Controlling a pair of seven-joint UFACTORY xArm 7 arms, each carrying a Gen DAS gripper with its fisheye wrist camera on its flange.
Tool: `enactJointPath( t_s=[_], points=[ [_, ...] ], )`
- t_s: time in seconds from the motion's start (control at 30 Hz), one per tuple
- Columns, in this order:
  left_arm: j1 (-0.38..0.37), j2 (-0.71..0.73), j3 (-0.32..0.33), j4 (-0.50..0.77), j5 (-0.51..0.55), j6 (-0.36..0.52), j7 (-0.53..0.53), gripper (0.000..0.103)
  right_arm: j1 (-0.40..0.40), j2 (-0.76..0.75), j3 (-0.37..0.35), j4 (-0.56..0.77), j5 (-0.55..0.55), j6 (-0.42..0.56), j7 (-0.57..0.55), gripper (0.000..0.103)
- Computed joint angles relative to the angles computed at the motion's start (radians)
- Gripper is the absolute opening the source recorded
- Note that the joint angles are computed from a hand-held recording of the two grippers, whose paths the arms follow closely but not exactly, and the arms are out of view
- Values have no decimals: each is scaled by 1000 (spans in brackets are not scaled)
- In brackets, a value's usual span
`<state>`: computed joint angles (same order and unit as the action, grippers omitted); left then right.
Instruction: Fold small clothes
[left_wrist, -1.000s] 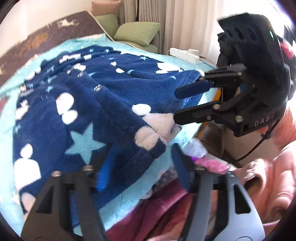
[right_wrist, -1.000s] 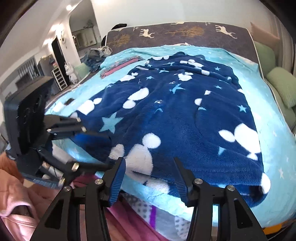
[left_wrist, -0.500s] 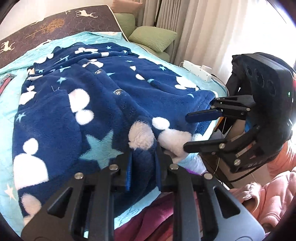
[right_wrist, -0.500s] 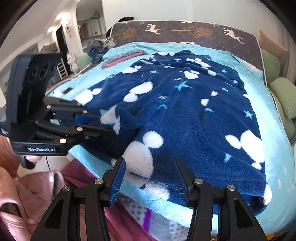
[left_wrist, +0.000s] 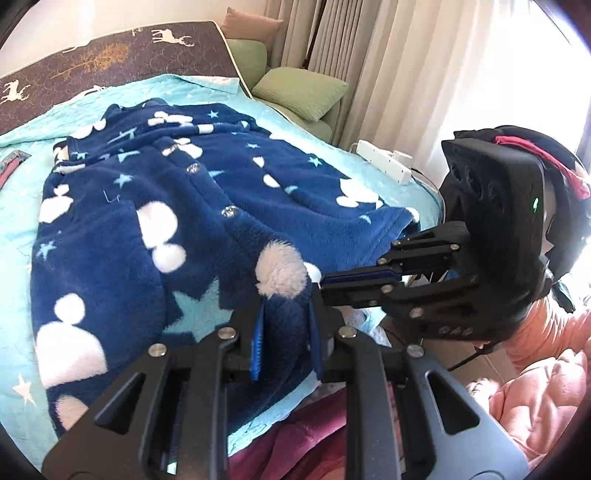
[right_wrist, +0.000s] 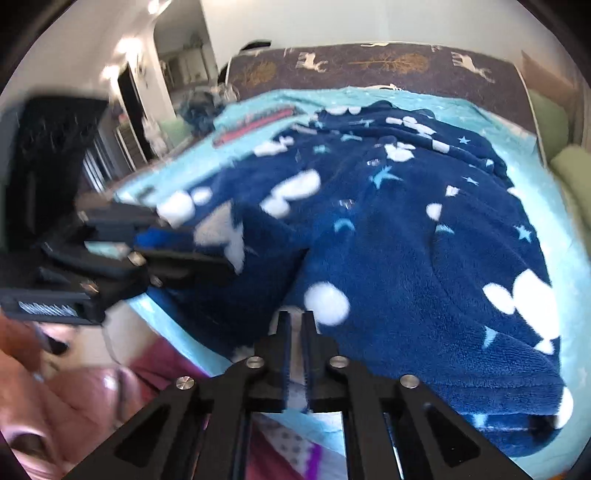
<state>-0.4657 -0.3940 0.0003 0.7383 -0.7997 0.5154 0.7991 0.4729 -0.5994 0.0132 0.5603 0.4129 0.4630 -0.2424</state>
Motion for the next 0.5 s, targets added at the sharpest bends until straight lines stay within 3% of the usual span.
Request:
enactJointPath(
  t_s=[0.1, 0.23, 0.27, 0.37, 0.47, 0.5],
  points=[
    [-11, -12, 15, 9, -35, 10, 27, 22, 65, -18, -56, 13, 82, 3, -55, 4],
    [-2, -17, 8, 10, -20, -1, 25, 22, -13, -16, 34, 17, -23, 29, -5, 10],
    [-1, -17, 8, 10, -19, 1, 23, 22, -31, -22, 54, 14, -57, 47, 7, 21],
    [-5, -10, 15, 15, -31, 9, 28, 22, -68, -52, 106, -21, -136, 34, 61, 67],
    [-6, -10, 13, 19, -45, 14, 34, 22, -87, -22, 137, -25, -195, 17, 109, 67],
    [-6, -14, 10, 17, -45, 13, 36, 22, -101, -7, 144, -23, -214, 18, 135, 41]
  ],
)
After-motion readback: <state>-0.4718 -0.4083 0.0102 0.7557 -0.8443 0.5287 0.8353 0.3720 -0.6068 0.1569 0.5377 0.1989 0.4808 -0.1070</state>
